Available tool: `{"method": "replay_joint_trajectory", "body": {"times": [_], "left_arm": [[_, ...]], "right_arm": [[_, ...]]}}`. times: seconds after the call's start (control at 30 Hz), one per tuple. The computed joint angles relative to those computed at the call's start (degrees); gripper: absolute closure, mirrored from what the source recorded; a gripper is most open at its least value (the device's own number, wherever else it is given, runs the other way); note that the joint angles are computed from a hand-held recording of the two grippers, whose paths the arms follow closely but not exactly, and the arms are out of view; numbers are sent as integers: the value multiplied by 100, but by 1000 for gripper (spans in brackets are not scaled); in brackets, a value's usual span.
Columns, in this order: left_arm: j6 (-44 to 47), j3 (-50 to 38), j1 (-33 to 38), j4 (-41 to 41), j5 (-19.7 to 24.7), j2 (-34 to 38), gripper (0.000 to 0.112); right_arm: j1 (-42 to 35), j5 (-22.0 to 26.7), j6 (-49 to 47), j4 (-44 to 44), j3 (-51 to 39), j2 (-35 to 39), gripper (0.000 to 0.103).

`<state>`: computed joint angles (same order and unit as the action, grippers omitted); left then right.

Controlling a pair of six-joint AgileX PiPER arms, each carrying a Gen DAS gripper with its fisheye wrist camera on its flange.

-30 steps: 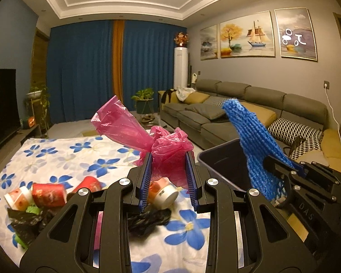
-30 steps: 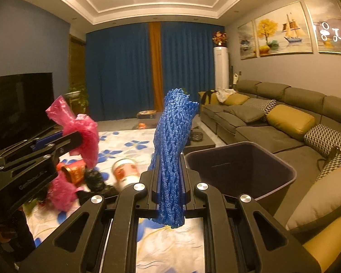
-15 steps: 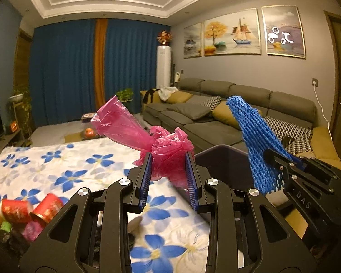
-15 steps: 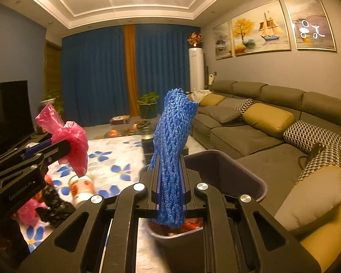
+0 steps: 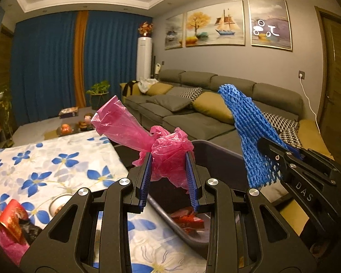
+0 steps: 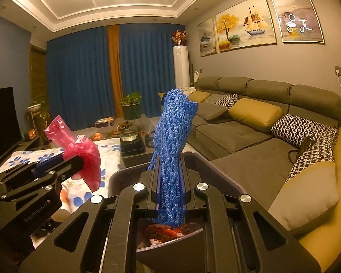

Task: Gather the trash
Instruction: 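Carry the pink bag and blue net with both grippers over the grey bin, then open both grippers to drop the pink bag and blue net into the bin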

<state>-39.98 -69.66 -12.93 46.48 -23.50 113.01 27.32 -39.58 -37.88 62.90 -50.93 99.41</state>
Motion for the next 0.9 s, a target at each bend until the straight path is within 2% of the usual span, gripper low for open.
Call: {"method": "replay_joint_trajectory", "body": {"times": [0.43,0.73,0.83,0.87,0.9], "left_arm": [[-1287,-862,-82,1301,9,634,84],[-1759,-1203,-87,1782,24,903,83],[-1882,-1272,-96,1912,63,947,78],[-2062,-1332,-77,2076,59,982,71],[-2158,-1369,-56,2136,57,1013,60]], "right_arm": [[-201,166,153,-123,-231,231,89],[-279,239,187,-210,-331,326,88],[-312,292,211,-207,-330,303,86],[-321,318,211,-203,-338,300,84],[-322,328,172,-168,-355,292,80]]}}
